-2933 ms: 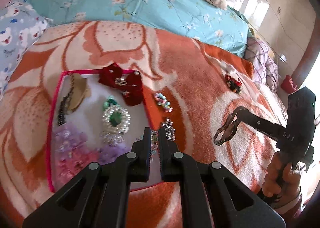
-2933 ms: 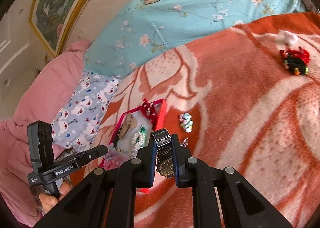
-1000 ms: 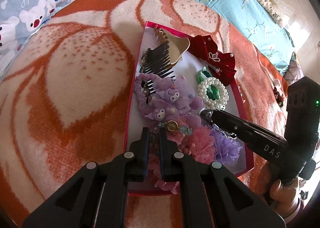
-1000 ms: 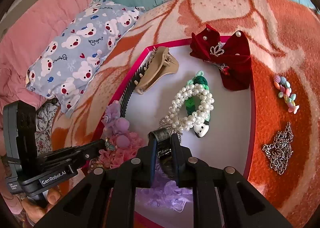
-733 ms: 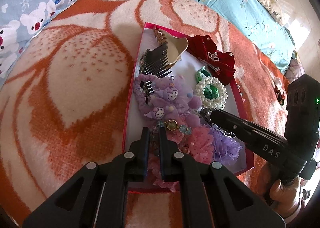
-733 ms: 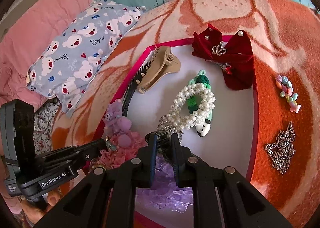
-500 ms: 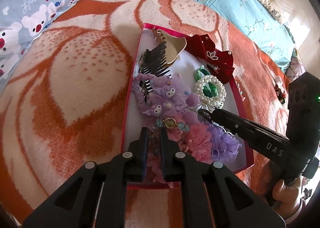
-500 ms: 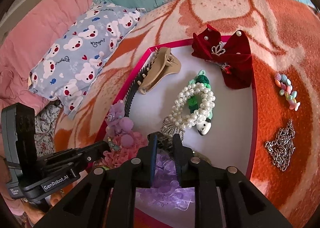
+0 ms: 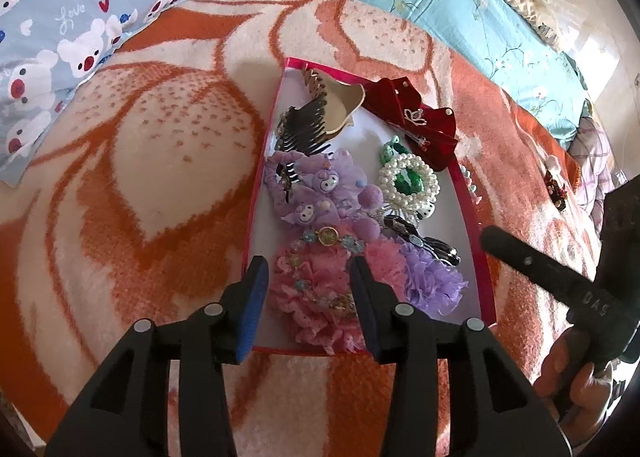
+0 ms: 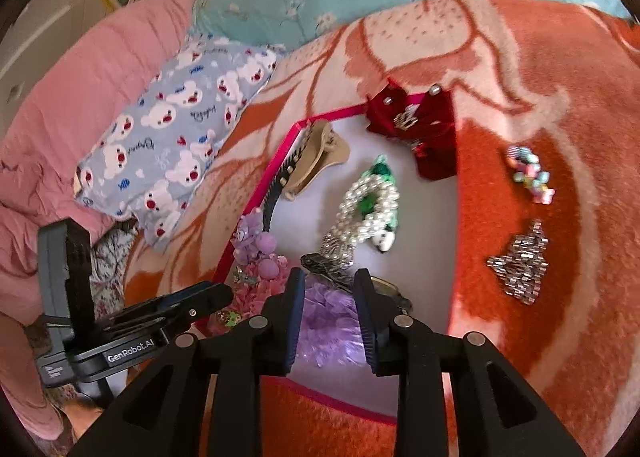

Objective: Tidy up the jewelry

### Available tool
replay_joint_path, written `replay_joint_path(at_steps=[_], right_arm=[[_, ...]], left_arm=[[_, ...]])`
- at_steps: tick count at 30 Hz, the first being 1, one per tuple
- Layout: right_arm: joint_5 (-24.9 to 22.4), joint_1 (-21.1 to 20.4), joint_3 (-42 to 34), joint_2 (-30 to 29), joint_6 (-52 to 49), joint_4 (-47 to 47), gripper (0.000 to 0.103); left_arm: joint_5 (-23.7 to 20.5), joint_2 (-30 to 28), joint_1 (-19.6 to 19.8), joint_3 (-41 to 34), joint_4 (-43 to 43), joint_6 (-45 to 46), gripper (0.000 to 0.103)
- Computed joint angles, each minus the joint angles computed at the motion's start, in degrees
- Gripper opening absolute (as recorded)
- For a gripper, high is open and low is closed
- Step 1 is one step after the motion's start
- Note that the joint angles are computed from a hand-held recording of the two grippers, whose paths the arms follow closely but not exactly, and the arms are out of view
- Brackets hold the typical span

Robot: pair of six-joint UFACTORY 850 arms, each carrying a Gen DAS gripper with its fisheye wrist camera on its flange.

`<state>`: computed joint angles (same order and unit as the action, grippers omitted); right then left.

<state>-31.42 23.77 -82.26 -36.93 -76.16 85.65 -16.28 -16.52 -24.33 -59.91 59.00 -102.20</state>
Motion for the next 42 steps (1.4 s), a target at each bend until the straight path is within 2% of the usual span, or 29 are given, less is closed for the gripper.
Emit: replay_joint_path(at_steps=[2,5,11,14,16,18,24,27,38,42], right_arm=[[-0.1,-0.6,1.1,0.9,-1.5,2.3,0.031],[-0.6,-1.3,2.4,1.8,-3.3,5.1,0.032],[-1.7,-1.9,4.6,3.3,-5.3,7.6,0.037],[-2.0,-1.9,5.3,3.8,-5.7,7.3,0.046],[-1.9,-1.9,5.7,4.1,-5.9,7.0,0.052],[-1.3,-1.8,6.2,4.7,-6.4,6.5,0.063],[0.3,-1.7,7.7,6.2,-9.6,7.6,0.08],[0.9,-1.6,8.0,6.7,-10.3,6.9,0.085],[2.9,-1.8,10.5,8.4,-15.0,8.1,0.093],[5.4,-1.4,11.7,9.2,-18.0,9.6,0.094]], left_arm=[[-0.4,-0.1,-0.3,-0.2,-0.2,0.2,0.041],[-0.5,-0.1,-0.7,-0.2,-0.2,-0.1,0.046],[-1.1,0.1,-1.4,-0.3,-1.0,1.0,0.047],[-1.8,0.3,-1.7,-0.3,-0.6,0.4,0.057],[-2.6,0.5,-2.0,-0.2,-0.7,0.1,0.067],[-3.5,0.9,-2.2,0.0,-0.5,-0.9,0.084],[-5.0,1.4,-2.4,0.0,-3.5,1.0,0.085],[-6.3,1.7,-3.0,0.0,-3.7,1.1,0.085],[-14.0,1.6,-5.3,-1.4,-6.0,3.9,0.087],[-20.6,0.4,-7.1,-3.0,-5.7,4.6,0.087]])
